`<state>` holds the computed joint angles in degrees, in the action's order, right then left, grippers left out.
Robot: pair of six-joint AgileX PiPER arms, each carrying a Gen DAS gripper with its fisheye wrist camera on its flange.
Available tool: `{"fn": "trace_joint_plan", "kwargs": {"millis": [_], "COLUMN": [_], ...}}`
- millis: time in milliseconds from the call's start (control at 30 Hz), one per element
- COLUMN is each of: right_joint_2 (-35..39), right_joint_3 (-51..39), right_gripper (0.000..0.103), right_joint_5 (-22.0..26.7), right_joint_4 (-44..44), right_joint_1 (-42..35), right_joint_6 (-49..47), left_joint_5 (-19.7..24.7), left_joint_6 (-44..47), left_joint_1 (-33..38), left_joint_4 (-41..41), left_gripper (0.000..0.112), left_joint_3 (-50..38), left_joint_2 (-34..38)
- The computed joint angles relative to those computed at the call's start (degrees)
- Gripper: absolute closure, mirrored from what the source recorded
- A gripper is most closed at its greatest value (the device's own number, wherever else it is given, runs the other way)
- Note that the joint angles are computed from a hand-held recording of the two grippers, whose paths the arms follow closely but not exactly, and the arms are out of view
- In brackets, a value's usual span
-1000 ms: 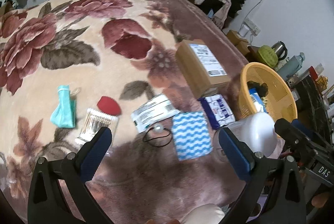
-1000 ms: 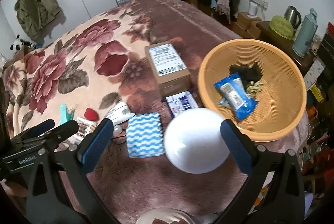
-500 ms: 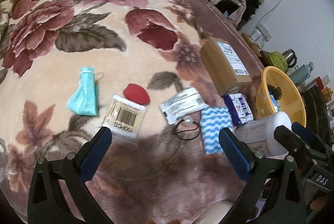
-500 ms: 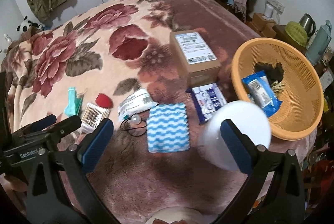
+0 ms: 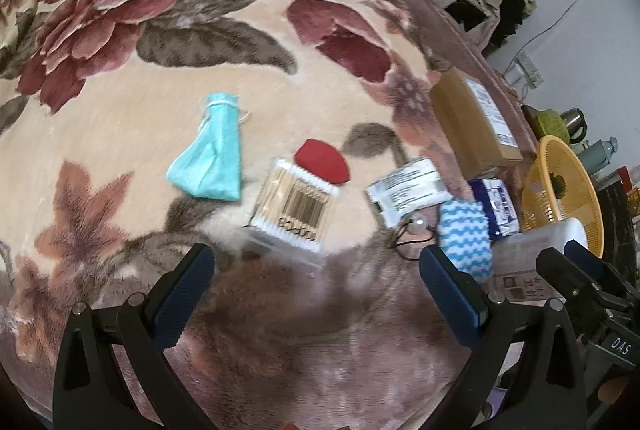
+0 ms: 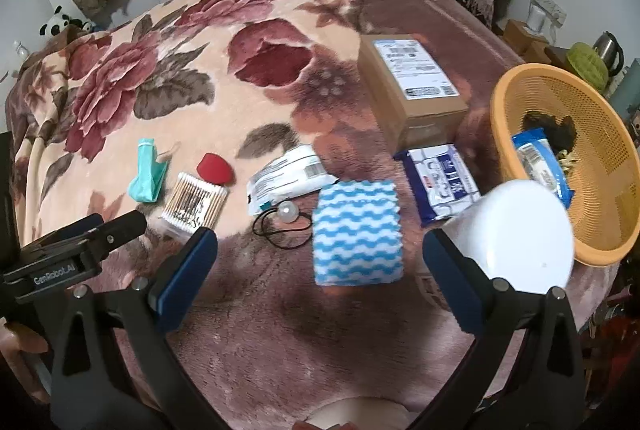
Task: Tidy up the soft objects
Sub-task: 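Withdraw both tools from the basket toward the remaining items on the bed, then grasp the teal face mask with the left tool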
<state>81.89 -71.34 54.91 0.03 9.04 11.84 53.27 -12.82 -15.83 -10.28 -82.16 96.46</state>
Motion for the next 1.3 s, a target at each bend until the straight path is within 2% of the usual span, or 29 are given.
{"fn": "trace_joint_plan", "kwargs": {"millis": [300,633,700,800,900,1133,1200,1300], "right_joint_2": [4.6,10.2,11.6,13.6,16.3,20.7,21.2,20.2], "right_joint_3": [3.1,6.0,5.3,4.4,2.8,1.4,1.6,2.9], "right_gripper": [0.000,0.003,0.017,0.027,0.045,0.048,0.069,0.078], "right_joint_5": [-3.6,-11.3,-12.2,-14.0,-14.8,-16.9,-17.2,-17.4], "right_joint_4": [2.6,9.8,10.9,11.0,10.2,9.8,10.5,13.7], "right_joint_1": [2.4,1.7,1.6,1.6,1.7,1.4,1.3,0.4], "right_joint_6": [-1.0,-10.4,-11.6,-11.9,-11.4,-11.9,-13.3,-16.6], "left_joint_5": [-2.9,-7.9,-8.7,-9.5,-9.7,-9.4,-8.9,-9.0], "left_joint_6": [2.2,4.7,5.5,6.4,7.5,8.5,8.2,5.1], "left_joint_1": [1.7,5.7,6.8,8.3,9.4,10.6,10.6,9.9], "left_joint_4": [-0.3,-2.9,-3.5,-4.1,-4.9,-5.9,-5.7,-2.6], "left_gripper": [0.010,0.010,0.010,0.010,0.010,0.010,0.010,0.010], "left_joint_3": [5.2,11.8,12.1,12.0,11.2,6.6,3.9,0.1], "left_joint_2": [1.8,3.6,3.7,4.0,4.5,7.0,8.7,11.2]}}
